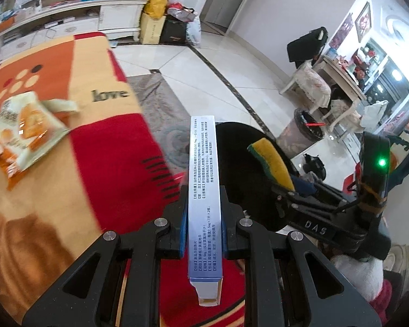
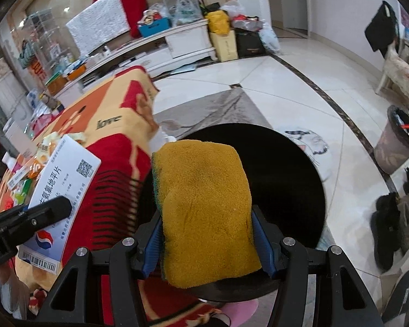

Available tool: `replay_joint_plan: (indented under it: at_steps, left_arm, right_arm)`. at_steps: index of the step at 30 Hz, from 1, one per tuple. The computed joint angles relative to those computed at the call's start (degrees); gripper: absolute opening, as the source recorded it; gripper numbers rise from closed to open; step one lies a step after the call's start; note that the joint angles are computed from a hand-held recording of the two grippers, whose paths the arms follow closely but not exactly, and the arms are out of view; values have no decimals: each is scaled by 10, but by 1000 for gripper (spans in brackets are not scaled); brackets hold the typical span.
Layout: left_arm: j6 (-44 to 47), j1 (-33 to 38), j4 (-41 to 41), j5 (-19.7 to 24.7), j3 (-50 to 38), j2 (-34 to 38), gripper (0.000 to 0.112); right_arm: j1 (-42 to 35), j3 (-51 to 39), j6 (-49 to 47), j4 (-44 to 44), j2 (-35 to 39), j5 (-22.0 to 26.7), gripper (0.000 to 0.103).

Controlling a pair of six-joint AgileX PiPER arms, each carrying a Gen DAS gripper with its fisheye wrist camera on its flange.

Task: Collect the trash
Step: 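Open left gripper dropping the box while right gripper drops the sponge into bin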

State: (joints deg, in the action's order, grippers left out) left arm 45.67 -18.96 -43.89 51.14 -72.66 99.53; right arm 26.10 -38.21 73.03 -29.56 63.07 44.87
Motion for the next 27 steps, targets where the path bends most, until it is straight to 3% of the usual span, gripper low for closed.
replay_joint_plan:
  at_steps: [15, 19, 27]
  left_arm:
    - [4, -34, -48, 4, -25, 53, 17]
    - [9, -36, -51, 8, -25, 53, 43]
    - [11, -34, -36, -2, -7, 34, 44]
  right_arm:
    - [-60, 24, -37, 28, -18, -12, 58]
    - [-82, 33, -52, 47, -27, -22, 61]
    - [-83, 37, -58, 60, -22, -28, 66]
